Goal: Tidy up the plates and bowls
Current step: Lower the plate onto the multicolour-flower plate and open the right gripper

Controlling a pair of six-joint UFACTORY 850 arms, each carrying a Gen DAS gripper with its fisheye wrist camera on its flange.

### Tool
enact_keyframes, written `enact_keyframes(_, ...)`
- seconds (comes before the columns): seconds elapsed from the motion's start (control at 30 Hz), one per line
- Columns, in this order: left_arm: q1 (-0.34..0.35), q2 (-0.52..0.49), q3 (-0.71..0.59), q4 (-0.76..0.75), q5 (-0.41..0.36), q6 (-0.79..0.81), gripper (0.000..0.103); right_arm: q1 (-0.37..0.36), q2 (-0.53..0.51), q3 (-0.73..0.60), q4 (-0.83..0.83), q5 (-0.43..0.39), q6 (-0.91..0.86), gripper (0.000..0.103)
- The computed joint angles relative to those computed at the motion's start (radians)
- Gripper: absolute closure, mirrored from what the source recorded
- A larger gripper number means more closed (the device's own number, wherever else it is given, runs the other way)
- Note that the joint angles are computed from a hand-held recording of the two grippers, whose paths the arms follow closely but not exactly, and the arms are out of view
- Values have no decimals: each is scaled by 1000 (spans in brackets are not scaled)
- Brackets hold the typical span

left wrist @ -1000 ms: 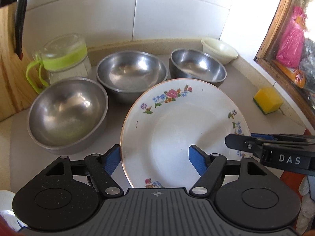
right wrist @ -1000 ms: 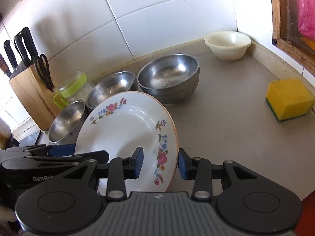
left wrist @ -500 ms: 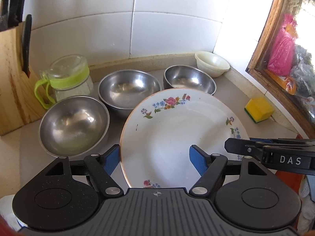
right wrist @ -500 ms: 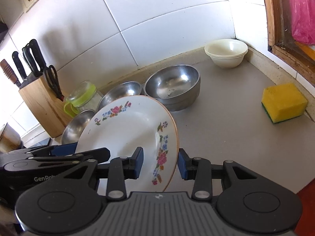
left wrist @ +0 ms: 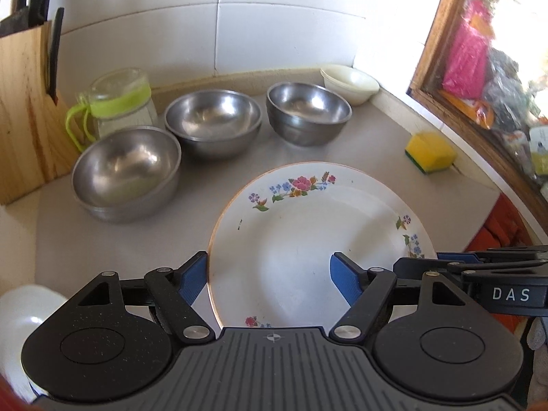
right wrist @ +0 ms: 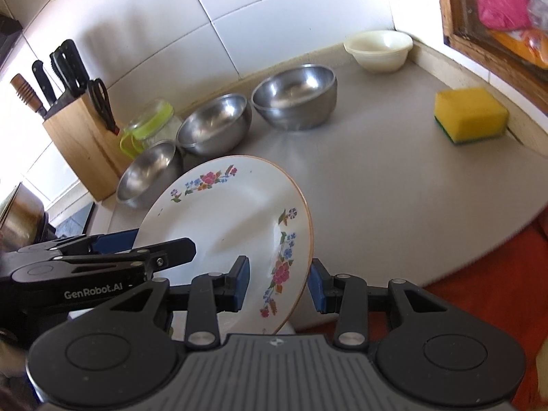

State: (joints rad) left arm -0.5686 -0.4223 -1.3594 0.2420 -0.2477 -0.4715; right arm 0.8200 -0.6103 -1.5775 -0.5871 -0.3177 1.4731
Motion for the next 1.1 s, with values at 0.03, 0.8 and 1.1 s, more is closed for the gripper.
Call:
enact_keyframes(0.03,-3,7,11,-2,1,4,22,6,7,10,-9,-1,16,63)
enact_keyframes(0.8,-44,125,204,-35,4,39,23,112,22,22,31,-174,-81,63)
enact_keyframes(1.1,-32,159,237,-95,4,102,25,121,44,28,166,-179,-331,61)
